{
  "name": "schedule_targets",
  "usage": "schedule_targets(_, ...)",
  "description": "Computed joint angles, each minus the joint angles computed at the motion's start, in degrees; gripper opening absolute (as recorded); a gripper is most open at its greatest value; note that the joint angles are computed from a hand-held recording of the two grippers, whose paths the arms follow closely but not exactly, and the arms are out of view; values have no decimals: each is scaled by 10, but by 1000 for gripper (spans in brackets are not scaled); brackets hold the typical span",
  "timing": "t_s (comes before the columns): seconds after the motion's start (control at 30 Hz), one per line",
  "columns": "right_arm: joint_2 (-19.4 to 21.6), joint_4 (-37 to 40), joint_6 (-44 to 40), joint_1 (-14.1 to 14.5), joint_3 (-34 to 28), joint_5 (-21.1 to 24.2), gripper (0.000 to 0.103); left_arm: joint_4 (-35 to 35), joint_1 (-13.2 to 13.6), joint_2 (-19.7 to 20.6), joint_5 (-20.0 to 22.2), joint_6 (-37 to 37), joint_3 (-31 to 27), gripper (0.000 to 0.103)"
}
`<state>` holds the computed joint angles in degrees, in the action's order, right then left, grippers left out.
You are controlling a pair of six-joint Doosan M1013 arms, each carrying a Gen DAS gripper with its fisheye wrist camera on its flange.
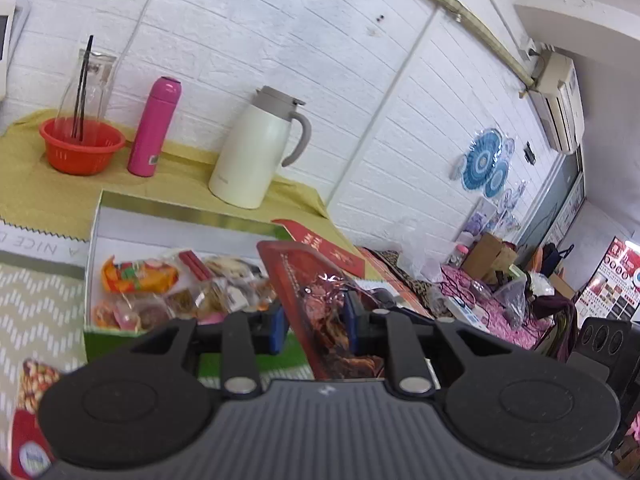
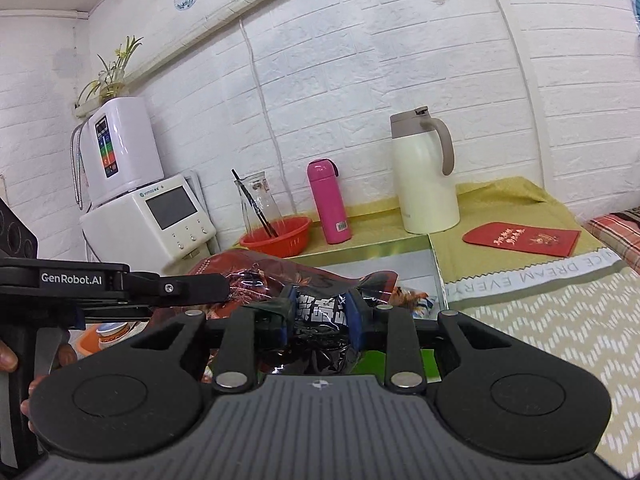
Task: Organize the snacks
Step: 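Lower both jerky bags into the green box and open both tools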
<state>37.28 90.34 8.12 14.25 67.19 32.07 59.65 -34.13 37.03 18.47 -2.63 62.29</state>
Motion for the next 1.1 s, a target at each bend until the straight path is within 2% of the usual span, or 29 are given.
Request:
schedule_targets(0.13, 40, -52, 61, 6, -71, 7, 49, -28, 20, 13, 0, 29, -21, 19)
schedule_targets(0.37, 115, -188, 217, 16, -194, 37, 49, -167, 53, 41, 13, 154, -54, 19)
schedule_targets(0.5, 148, -251, 283, 22, -253, 50, 49, -217, 64, 59, 34, 207, -80, 22)
schedule_targets(0.53, 157, -271, 296, 25, -269, 49, 49, -229, 67, 65, 45, 219, -90, 35)
schedule_targets(0.57, 164, -291, 302, 28, -282, 48, 50, -236, 67, 71, 63, 224, -100, 69)
schedule_targets(0.63, 167, -306, 290, 32, -284, 32, 72, -186, 64, 76, 89, 172, -108, 71)
schedule_targets(0.67, 165, -308, 284, 34, -280, 20, 100, -179, 63, 76, 94, 174, -109, 72)
schedule_targets(0.73, 155, -258, 226, 33, -252, -7, 103, -156, 59, 78, 116, 181, -114, 76)
schedule_targets(0.8, 151, -247, 203, 31, -245, -8, 103, -129, 52, 81, 151, 173, -123, 80)
schedule_targets(0.87, 150, -251, 213, 29, -243, -8, 103, -108, 47, 83, 178, 155, -128, 96)
schedule_targets(1.1, 127, -245, 227, 25, -210, -10, 103, -63, 32, 67, 202, 126, -111, 96)
